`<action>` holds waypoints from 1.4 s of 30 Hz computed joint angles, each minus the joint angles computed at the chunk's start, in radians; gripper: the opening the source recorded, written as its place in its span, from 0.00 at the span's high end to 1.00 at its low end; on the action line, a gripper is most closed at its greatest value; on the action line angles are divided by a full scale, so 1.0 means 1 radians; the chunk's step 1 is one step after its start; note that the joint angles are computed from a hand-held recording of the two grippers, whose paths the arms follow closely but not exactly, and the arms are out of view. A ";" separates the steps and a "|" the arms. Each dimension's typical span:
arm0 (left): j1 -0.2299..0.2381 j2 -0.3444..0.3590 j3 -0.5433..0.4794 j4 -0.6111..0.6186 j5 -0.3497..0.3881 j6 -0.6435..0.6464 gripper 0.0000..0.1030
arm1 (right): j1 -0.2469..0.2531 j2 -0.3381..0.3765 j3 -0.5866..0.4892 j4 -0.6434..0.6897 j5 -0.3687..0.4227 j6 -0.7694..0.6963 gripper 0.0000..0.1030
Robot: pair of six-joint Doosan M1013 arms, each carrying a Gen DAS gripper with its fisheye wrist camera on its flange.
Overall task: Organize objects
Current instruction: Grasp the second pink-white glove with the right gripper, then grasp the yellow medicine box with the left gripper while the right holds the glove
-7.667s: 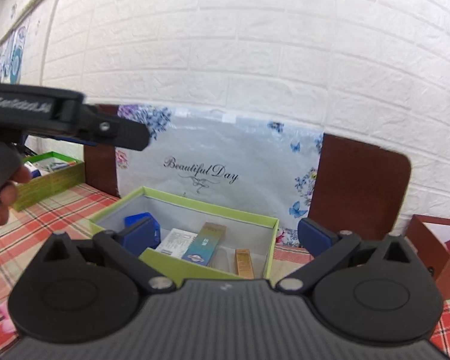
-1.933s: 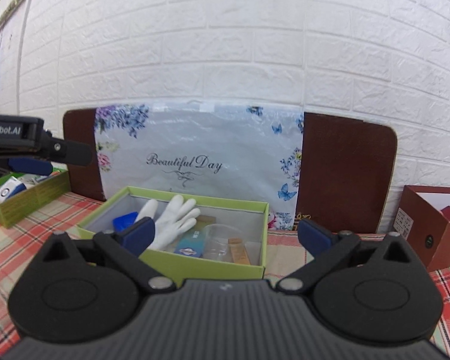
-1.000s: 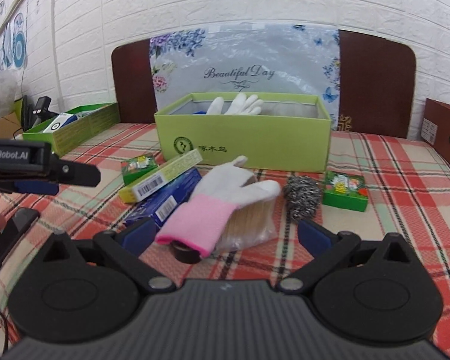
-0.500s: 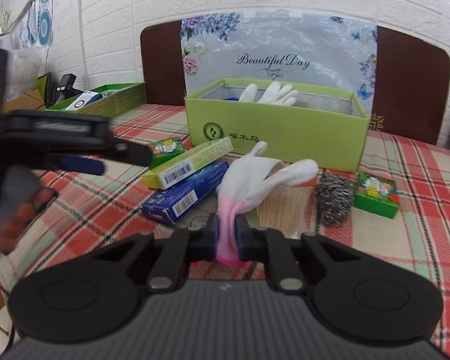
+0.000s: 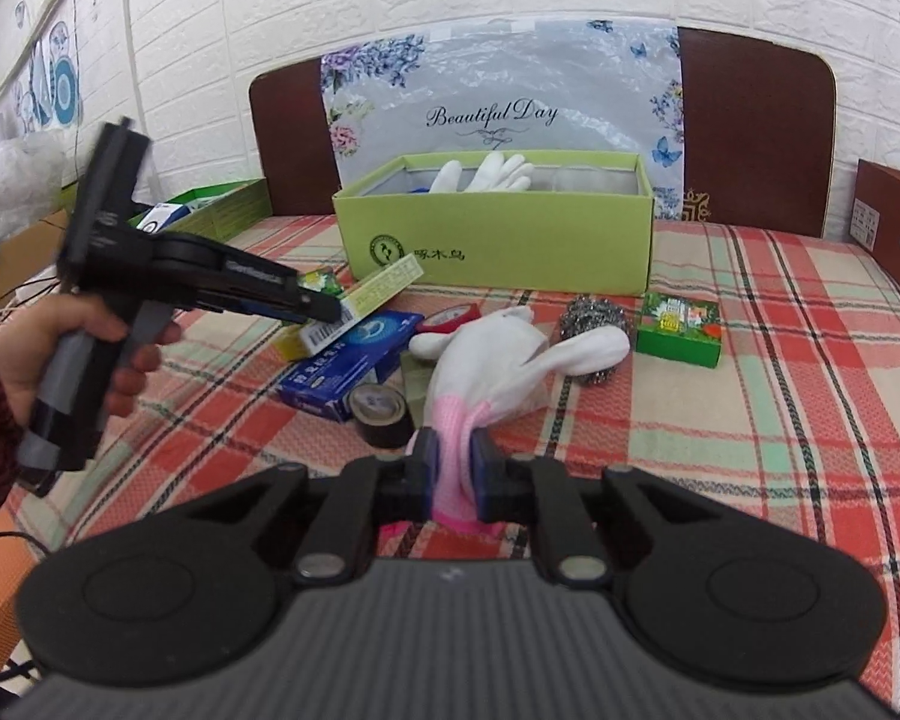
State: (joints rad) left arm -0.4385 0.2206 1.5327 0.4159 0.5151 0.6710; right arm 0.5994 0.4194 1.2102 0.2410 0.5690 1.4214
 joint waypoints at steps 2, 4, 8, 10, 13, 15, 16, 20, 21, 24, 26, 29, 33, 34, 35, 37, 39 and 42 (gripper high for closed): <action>-0.016 -0.026 0.035 0.026 -0.015 -0.038 0.94 | 0.001 -0.010 0.018 -0.023 -0.010 0.020 0.88; -0.029 -0.034 0.053 0.123 -0.028 -0.148 0.75 | 0.000 -0.014 0.027 -0.038 0.004 0.042 0.86; -0.043 0.008 0.007 0.350 0.043 -0.306 0.11 | 0.004 -0.013 0.036 -0.098 0.007 0.107 0.72; -0.014 0.034 -0.023 0.246 0.016 -0.215 0.11 | 0.005 -0.020 0.049 -0.095 -0.027 0.109 0.59; 0.021 0.073 -0.071 0.039 0.021 -0.087 0.11 | 0.009 -0.025 0.056 -0.135 -0.058 0.141 0.51; 0.022 0.085 -0.080 0.083 0.040 -0.123 0.15 | 0.008 -0.024 0.054 -0.151 -0.054 0.158 0.48; 0.028 0.088 -0.087 0.048 0.053 -0.100 0.28 | 0.007 -0.023 0.053 -0.153 -0.051 0.165 0.47; 0.033 0.066 -0.065 -0.015 0.046 -0.037 0.33 | 0.007 -0.018 0.048 -0.149 -0.040 0.155 0.46; 0.027 0.057 -0.056 -0.010 0.053 -0.035 0.33 | 0.008 -0.016 0.046 -0.142 -0.038 0.149 0.45; -0.003 0.001 0.008 0.059 0.028 -0.075 0.56 | 0.010 -0.010 0.038 -0.126 -0.033 0.134 0.43; -0.026 -0.042 0.046 0.073 0.034 -0.103 0.66 | 0.012 -0.010 0.039 -0.123 -0.034 0.126 0.40; -0.050 -0.087 0.098 0.080 0.018 -0.134 0.46 | 0.015 -0.007 0.037 -0.128 -0.025 0.118 0.37; -0.063 -0.074 0.101 0.215 0.017 -0.231 0.24 | 0.017 0.004 0.022 -0.147 -0.012 0.144 0.34; -0.057 -0.064 0.091 0.216 0.013 -0.224 0.24 | 0.018 0.007 0.018 -0.149 -0.009 0.151 0.34; -0.049 -0.054 0.082 0.210 0.000 -0.215 0.20 | 0.019 0.007 0.017 -0.148 -0.009 0.154 0.34; -0.020 -0.035 0.063 0.104 -0.059 -0.092 0.13 | 0.020 0.000 0.025 -0.143 -0.021 0.145 0.30; 0.002 -0.010 0.039 0.026 -0.081 -0.018 0.12 | 0.022 -0.004 0.030 -0.168 -0.026 0.161 0.28; 0.015 0.025 -0.004 0.011 -0.024 -0.045 0.12 | 0.019 -0.004 0.030 -0.195 -0.015 0.200 0.28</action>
